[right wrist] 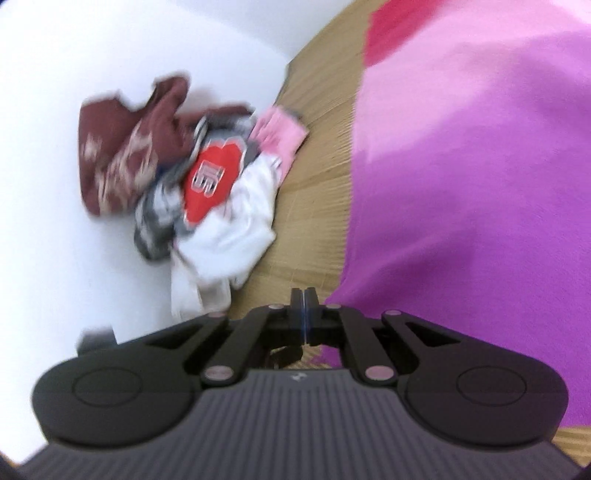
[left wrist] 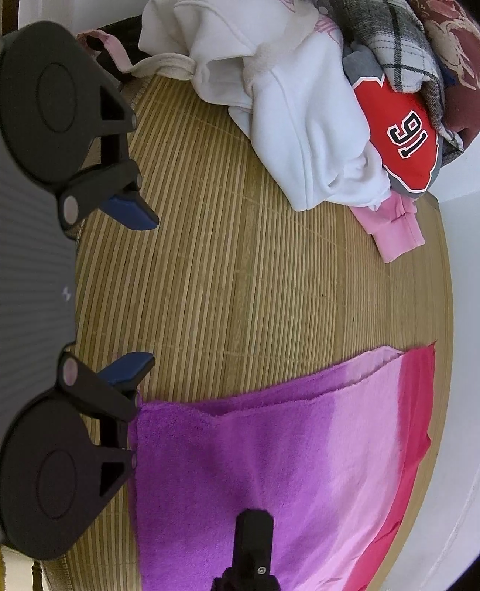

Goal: Fold clothes

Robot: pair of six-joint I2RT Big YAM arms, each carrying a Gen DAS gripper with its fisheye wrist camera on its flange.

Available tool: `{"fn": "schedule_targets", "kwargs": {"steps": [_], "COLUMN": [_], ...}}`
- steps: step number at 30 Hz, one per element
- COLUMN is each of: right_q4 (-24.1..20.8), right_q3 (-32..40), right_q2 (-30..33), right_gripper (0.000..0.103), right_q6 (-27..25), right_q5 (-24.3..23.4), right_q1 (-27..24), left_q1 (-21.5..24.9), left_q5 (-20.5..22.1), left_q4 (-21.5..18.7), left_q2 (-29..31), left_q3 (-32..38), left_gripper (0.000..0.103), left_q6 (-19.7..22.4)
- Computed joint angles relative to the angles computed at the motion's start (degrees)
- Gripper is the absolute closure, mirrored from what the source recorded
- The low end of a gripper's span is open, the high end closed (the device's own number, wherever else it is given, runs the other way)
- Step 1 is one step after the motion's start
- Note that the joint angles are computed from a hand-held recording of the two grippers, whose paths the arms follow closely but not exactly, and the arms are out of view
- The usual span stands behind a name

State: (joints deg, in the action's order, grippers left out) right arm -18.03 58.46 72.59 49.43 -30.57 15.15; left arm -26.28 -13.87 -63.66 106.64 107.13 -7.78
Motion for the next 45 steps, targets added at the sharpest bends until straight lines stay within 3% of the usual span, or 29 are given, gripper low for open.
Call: {"fn": "schedule_targets", "kwargs": {"steps": [2, 4, 6, 7, 8, 10, 13, 17, 18, 19, 23, 26, 28, 30, 34, 37, 42, 45], "right_q4": [-3.41, -8.84, -12.93, -14.38, -15.83, -17.76, -19.89, -17.48, -17.48, -17.56, -17.6, -17.04, -16.83, -17.49, -18.0, -18.72, -20.06, -20.29], "right_q3": [0.86, 3.44, 5.68, 6.74, 7.87, 9.8, 12.1, 10.53, 10.25, 10.05, 10.09, 9.65, 9.31, 9.11, 8.33, 8.0, 7.95, 7.98], "right_q2": [-0.44, -0.22, 0.68, 1.47, 2.3, 4.2, 7.36, 7.17, 6.92, 6.74, 7.24, 7.26, 7.19, 6.82, 5.97, 5.44, 4.89, 4.39], "right_gripper": [0.097, 0.094, 0.082, 0.066, 0.059, 0.061, 0.061, 0.065, 0.069, 0.089, 0.102, 0.101, 0.1, 0.097, 0.1, 0.101, 0.101, 0.096], "right_q6": [-4.17, -13.38, -22.58, -26.59, -30.56, -36.17, -38.67, -43.22, -42.51, -41.39, -32.26, -25.11, -23.41, -24.5, -26.28, -26.03, -27.84, -28.46], "right_q5": [3.74, 7.62, 10.75, 12.37, 14.04, 16.3, 16.55, 21.89, 21.14, 20.24, 14.42, 9.91, 7.19, 5.75, 7.3, 6.63, 6.26, 6.21], "right_q1": [0.37, 2.23, 4.8, 6.35, 7.89, 10.38, 12.44, 14.46, 14.1, 13.64, 10.17, 7.49, 6.32, 5.75, 6.04, 5.09, 3.99, 3.64], "left_q1": [-0.02, 0.09, 0.19, 0.29, 0.42, 0.69, 0.98, 1.32, 1.33, 1.3, 1.28, 1.31, 1.53, 1.82, 3.04, 2.94, 2.88, 3.35], "left_q5": [0.3, 0.16, -0.43, -0.57, -0.68, -0.89, -1.01, -0.51, -0.47, -0.48, -0.34, 0.21, 2.01, 4.22, 11.26, 13.47, 15.66, 17.31], "left_q4": [0.13, 0.32, 0.05, -0.07, -0.21, -0.35, 0.09, 0.72, 0.79, 0.85, 1.0, 1.57, 3.46, 5.74, 10.95, 13.24, 10.15, 9.93], "left_q2": [-0.07, -0.17, -0.38, -0.48, -0.59, -0.98, -2.11, -3.41, -3.6, -3.72, -3.78, -3.86, -3.92, -3.83, -1.86, 0.9, 6.52, 6.22], "left_q3": [-0.08, -0.19, -0.54, -0.72, -0.92, -1.55, -3.22, -5.11, -5.35, -5.5, -5.6, -5.64, -5.61, -5.39, -3.44, -0.36, 7.31, 6.19], "left_gripper": [0.028, 0.028, 0.028, 0.028, 0.028, 0.028, 0.028, 0.028, 0.028, 0.028, 0.028, 0.028, 0.028, 0.028, 0.028, 0.028, 0.028, 0.028], "left_q6": [-0.15, -0.12, -1.2, -1.69, -2.18, -3.23, -4.22, -5.39, -5.58, -5.83, -6.27, -6.24, -5.41, -4.26, -4.95, -4.36, 0.22, 2.17]}}
